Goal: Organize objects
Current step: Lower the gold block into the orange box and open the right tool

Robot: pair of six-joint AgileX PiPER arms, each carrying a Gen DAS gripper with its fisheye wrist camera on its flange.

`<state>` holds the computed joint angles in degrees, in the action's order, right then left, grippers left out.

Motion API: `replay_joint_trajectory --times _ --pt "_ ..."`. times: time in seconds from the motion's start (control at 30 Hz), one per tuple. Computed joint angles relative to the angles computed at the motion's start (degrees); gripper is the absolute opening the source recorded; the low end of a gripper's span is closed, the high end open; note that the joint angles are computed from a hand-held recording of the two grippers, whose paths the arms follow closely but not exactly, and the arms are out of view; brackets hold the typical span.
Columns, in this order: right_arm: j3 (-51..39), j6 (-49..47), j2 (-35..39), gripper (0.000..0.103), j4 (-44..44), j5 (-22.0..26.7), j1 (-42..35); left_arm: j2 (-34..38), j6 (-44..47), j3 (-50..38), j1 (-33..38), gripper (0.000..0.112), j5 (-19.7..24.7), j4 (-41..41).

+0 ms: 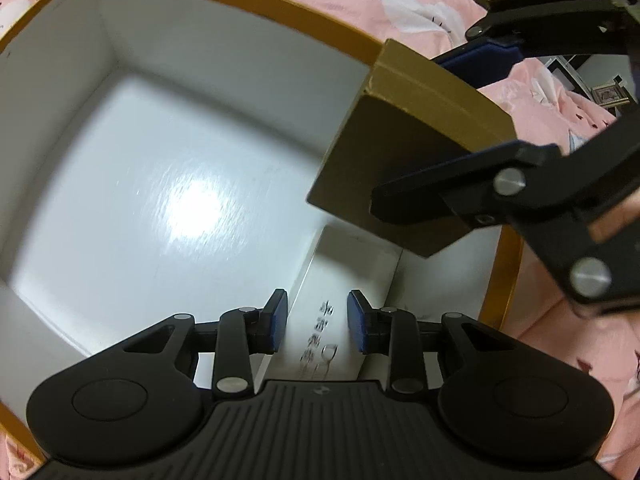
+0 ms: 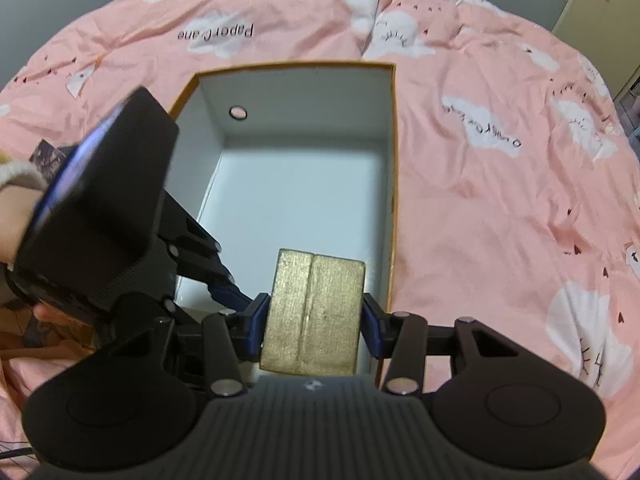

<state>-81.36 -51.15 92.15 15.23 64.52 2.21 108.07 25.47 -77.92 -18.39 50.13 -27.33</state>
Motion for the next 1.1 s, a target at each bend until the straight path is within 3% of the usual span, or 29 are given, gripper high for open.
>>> replay_joint_trajectory --times 0.1,0.23,0.33,0.47,0.57,0.67,0.73,0.8,0.83,1.1 --pt "3.29 2.87 -1.43 0.049 -5.73 -4.18 3.44 -1.37 0.76 2.03 1.1 0.036 -0.77 -0.37" --pt "11.65 7.59 -5.62 0.049 -17.7 -13.53 10.45 -5.66 0.04 7.05 2.13 0.031 -5.32 -0.05" --pt "15.14 12.38 -6.35 0.049 -24.72 -16.26 14.04 -10.12 -0.94 10.9 3.67 0.031 -8.3 -0.26" --pt "15.93 17.72 -4.44 0.049 -31.11 -15.21 16.4 -18.3 -10.73 16.81 3.59 0.031 -12.62 6.55" --pt "18.28 22.74 -4.54 0.049 -37.21 -17.06 18.74 -25.86 -16.7 23.79 3.74 0.031 -15.97 9.2" --pt "18.68 26.92 -3.7 0.049 -41.83 -17.17 20.78 -28.32 -29.19 25.78 -2.69 0.032 -19.8 15.26" --pt "18.15 28.15 -2.76 0.049 -43.14 -16.28 21.54 -28.46 -37.5 24.7 -5.46 0.032 -20.12 21.17" --pt "17.21 28.37 -1.67 0.049 -43.48 -14.88 22.0 -29.84 -39.67 24.73 -5.54 0.032 -19.5 23.85" --pt "16.14 27.64 -1.17 0.049 -42.54 -13.83 21.77 -32.98 -42.44 25.7 -5.82 0.033 -16.9 25.84" --pt "9.27 19.51 -1.07 0.05 -35.22 -6.52 19.2 -38.33 -46.41 29.34 -3.52 0.035 -15.62 27.4"
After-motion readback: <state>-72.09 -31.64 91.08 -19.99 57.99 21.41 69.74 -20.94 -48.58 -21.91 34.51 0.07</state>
